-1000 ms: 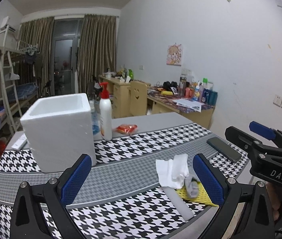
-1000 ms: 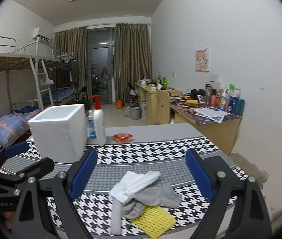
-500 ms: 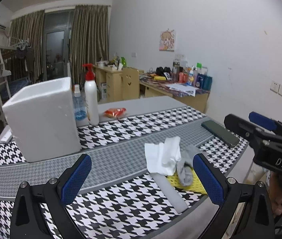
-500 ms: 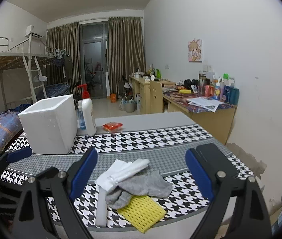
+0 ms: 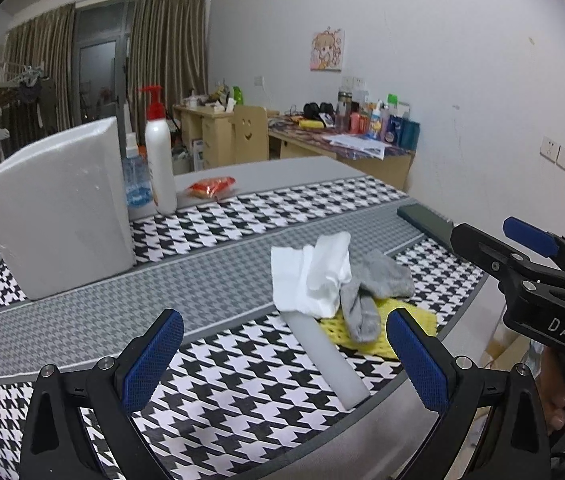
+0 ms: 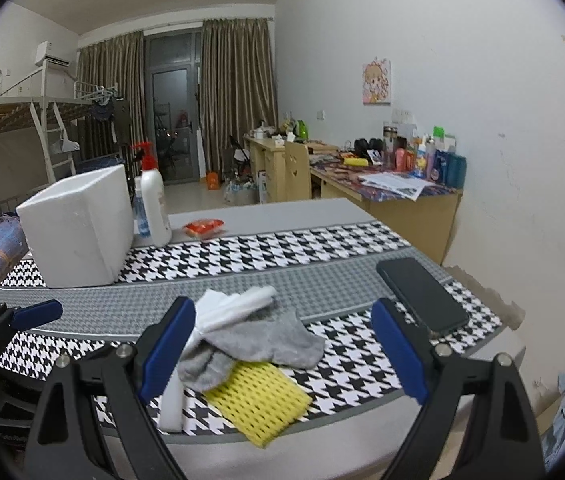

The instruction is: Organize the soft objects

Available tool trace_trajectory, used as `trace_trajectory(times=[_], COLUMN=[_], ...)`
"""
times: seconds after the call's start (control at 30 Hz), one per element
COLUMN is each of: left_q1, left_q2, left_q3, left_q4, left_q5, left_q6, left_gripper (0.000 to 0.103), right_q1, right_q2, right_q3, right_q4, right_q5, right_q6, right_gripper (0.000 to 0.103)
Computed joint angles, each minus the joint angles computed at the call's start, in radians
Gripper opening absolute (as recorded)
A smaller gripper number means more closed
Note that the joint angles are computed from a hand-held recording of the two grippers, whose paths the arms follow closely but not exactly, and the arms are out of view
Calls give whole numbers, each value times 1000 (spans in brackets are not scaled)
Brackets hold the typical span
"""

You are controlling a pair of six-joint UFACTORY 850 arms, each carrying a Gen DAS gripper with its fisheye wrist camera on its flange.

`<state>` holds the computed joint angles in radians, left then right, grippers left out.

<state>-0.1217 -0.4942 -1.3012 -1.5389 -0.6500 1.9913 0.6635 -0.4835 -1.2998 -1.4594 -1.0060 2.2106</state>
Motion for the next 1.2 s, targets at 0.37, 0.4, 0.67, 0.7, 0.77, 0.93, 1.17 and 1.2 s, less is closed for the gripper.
trace_trajectory(times=[0.37, 0.4, 0.67, 0.7, 0.77, 0.93, 1.17, 1.2], left_q1=[-29, -33, -54, -57, -63, -73, -90, -92], left_q2=[-42, -45, -72, -76, -83, -93, -91, -91], left_q3=[-21, -22, -46, -50, -58, -67, -63, -62], left_q4=[115, 127, 193, 211, 245, 294, 308, 313], left_q5=[42, 50, 84, 85, 88, 107, 135, 134], left_q6=[-102, -112, -171, -187, -209, -254, -253, -252], left_gripper=[99, 98, 88, 87, 83, 75, 59, 53], right_q1=[-17, -19, -33, -34, -36, -39, -46, -47], right_q2=[0, 0, -5, -7, -8, -4, -7, -7], right_q3=[37, 40, 53, 54, 57, 68, 74, 76], right_q4=[29, 33, 64, 66, 73, 82, 81, 78], right_q5=[46, 53, 91, 94, 101, 108, 133, 141], right_q6=[7, 8, 7, 9, 12, 14, 14, 17], right_gripper=[92, 92, 92, 92, 92, 92, 92, 92])
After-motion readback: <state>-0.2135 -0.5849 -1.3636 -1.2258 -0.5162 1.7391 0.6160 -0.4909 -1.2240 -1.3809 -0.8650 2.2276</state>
